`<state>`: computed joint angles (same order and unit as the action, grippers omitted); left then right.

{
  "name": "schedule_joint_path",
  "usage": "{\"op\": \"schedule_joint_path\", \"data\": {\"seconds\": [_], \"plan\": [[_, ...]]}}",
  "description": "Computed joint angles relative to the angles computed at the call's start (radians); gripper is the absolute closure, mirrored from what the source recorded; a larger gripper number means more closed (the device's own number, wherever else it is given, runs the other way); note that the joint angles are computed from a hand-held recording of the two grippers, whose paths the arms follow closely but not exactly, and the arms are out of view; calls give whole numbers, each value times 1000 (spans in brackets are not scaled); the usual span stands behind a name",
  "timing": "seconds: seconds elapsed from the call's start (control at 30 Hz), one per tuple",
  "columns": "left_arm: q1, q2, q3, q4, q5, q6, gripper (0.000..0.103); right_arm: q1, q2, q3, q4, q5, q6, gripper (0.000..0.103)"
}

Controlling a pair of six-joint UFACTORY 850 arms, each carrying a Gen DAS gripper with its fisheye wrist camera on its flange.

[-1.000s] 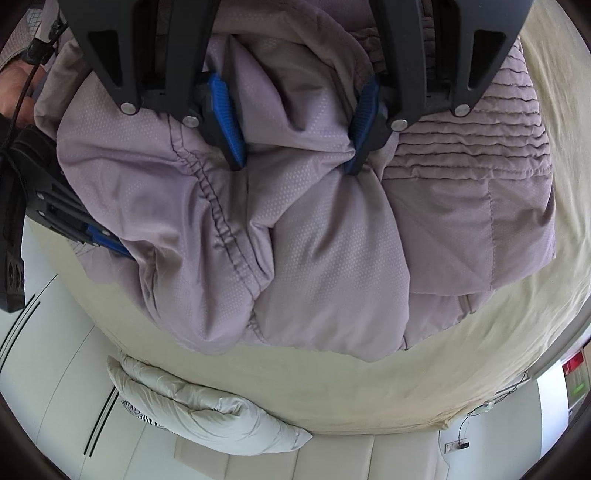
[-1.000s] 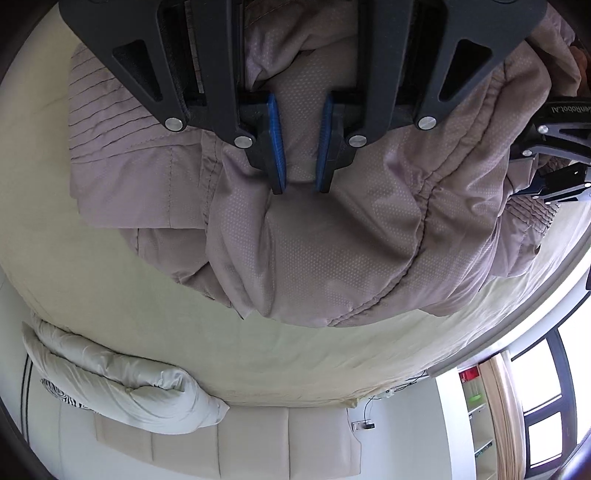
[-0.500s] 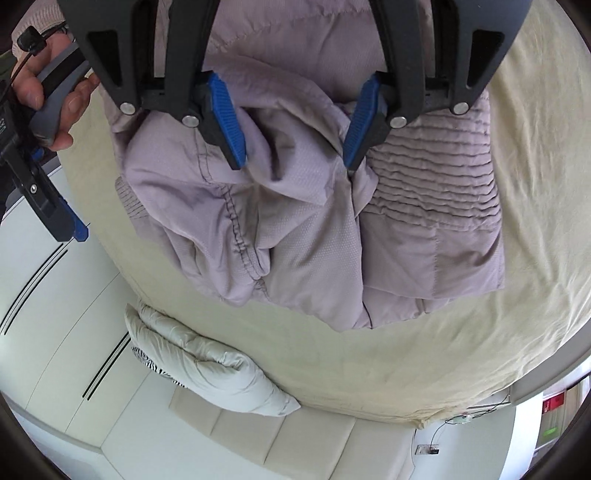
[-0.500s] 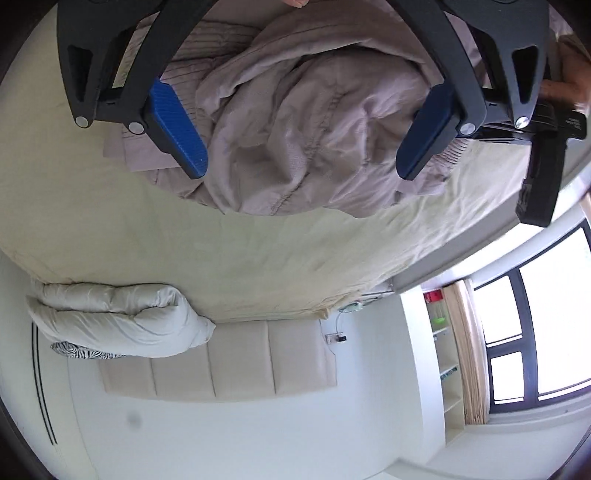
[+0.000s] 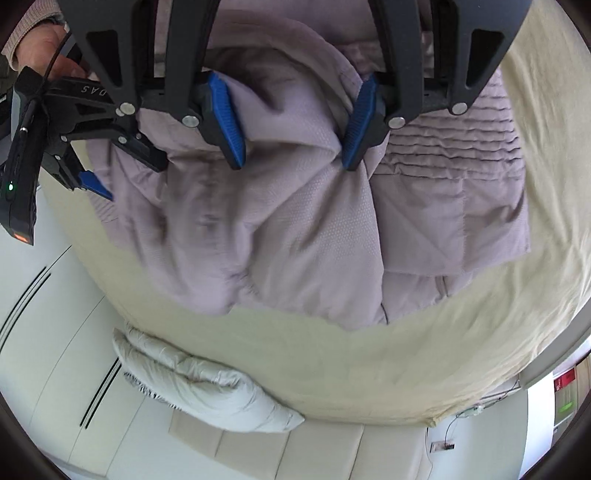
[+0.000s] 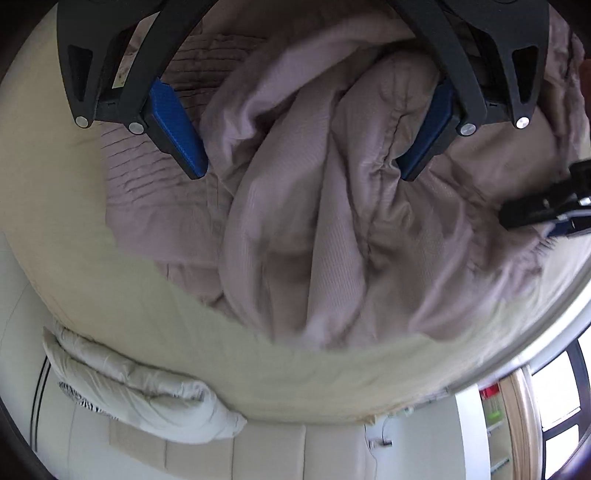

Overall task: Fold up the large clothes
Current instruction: 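Grasp the bunched coat with both grippers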

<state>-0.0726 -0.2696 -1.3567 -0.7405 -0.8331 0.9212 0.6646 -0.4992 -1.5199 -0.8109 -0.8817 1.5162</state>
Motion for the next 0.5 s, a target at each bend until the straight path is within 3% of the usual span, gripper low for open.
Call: {"op": "schedule_joint_path", "data": {"seconds": [0.17, 0.23, 0.37, 0.43, 0.5], "plan": [[-33, 22, 51, 19, 91, 47, 45, 9, -6, 45, -94, 16, 46, 0], [-7, 34, 45, -29, 49, 57, 45, 12, 7, 31, -72, -2, 22, 0], [52, 60, 28, -215, 27, 137, 45, 51, 85, 49, -304, -55, 211, 2], [35, 35, -11, -197, 19, 123, 45, 34, 71, -2, -319, -28, 166, 2], [3, 10, -28, -132, 42, 86, 45, 13, -8, -104, -259, -70, 17, 2]]}}
